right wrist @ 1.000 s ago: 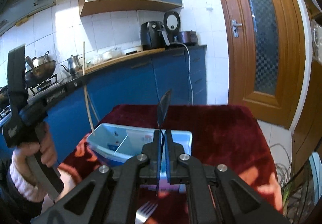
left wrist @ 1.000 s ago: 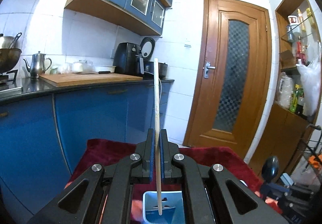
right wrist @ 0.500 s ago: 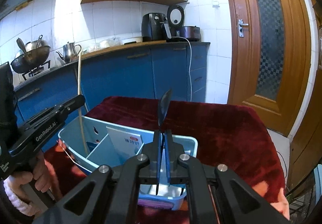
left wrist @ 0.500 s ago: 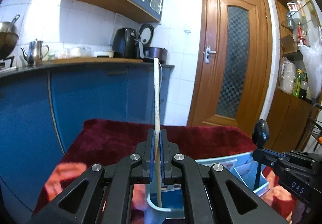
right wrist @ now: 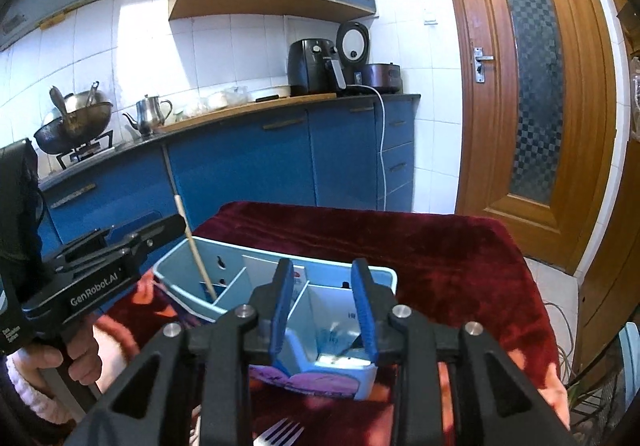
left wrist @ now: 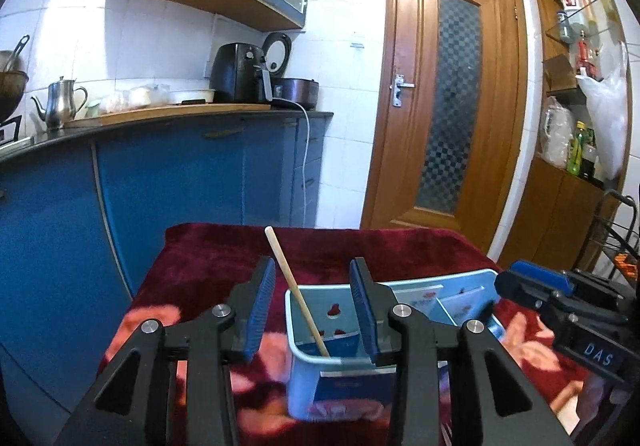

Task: Organize utensils
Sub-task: 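Open both tools to drop chopstick and black spoon into the caddy, then grasp the second wooden chopstick with the left tool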

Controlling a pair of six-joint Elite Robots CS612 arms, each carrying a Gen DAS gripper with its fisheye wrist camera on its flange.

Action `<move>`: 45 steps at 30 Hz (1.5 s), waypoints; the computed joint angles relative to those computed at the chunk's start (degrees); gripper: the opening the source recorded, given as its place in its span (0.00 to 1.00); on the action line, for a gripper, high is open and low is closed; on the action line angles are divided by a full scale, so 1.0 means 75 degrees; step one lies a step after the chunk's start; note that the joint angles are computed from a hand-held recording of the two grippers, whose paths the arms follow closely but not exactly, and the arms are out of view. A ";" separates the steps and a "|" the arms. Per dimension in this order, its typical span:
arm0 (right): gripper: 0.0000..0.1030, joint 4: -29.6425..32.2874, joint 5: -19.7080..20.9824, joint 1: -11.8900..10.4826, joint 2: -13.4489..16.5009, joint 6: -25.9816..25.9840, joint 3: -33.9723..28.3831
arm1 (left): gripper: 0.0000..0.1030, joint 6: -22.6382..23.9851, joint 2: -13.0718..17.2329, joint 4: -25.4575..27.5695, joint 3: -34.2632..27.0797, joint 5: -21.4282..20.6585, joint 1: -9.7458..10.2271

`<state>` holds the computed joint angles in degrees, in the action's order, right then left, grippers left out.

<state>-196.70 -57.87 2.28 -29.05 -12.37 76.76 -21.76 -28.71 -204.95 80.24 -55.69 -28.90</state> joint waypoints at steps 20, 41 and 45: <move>0.32 0.0737 -0.0116 -0.0353 -0.1071 0.0166 0.1863 | 0.38 -0.1036 -0.1276 0.1614 0.1864 -0.1052 -0.0211; 0.36 0.0888 -0.0139 -0.0604 -0.1250 0.0170 0.2698 | 0.38 -0.1738 -0.1523 0.3912 0.2119 -0.3519 -0.0097; 0.36 0.0925 -0.0122 -0.0644 -0.1249 0.0190 0.2752 | 0.38 -0.1718 -0.1487 0.4061 0.2069 -0.3602 -0.0109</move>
